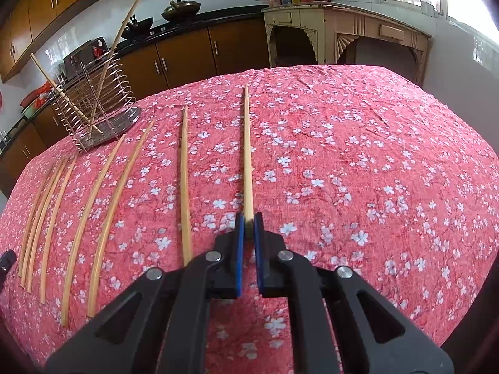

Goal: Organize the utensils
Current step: 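Close the left gripper on a chopstick while the right gripper grasps another chopstick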

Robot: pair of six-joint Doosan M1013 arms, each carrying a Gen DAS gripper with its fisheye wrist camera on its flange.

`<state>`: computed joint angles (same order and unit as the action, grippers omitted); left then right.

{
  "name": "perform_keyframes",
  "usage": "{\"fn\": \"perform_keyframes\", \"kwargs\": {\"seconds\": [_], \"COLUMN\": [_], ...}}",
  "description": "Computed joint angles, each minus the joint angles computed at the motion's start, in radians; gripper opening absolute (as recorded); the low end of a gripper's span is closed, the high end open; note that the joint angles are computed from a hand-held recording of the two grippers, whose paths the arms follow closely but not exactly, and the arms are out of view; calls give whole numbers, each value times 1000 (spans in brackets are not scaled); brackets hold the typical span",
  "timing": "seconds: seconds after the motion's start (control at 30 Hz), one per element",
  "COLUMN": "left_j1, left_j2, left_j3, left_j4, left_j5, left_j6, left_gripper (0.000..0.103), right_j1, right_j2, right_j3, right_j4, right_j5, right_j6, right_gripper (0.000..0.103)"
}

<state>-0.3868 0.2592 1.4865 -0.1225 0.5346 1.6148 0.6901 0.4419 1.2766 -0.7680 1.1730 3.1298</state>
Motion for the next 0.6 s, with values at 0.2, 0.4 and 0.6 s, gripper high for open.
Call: {"fn": "perform_keyframes", "kwargs": {"seconds": [0.2,0.4,0.6], "left_j1": [-2,-17,-5], "left_j2": [11,12,19], "left_j3": [-15,-20,-34], "left_j4": [-2,93,62], "left_j5": [45,56,80], "left_j6": [-17,-87,-96], "left_gripper": [40,26,19], "right_j1": [1,1,0], "right_j2": [1,3,1], "right_j3": [-1,-4,-1], "right_j4": [2,2,-1], "right_j5": [-3,-2,-11], "right_j6": [0,-3,4], "right_gripper": [7,7,8]}}
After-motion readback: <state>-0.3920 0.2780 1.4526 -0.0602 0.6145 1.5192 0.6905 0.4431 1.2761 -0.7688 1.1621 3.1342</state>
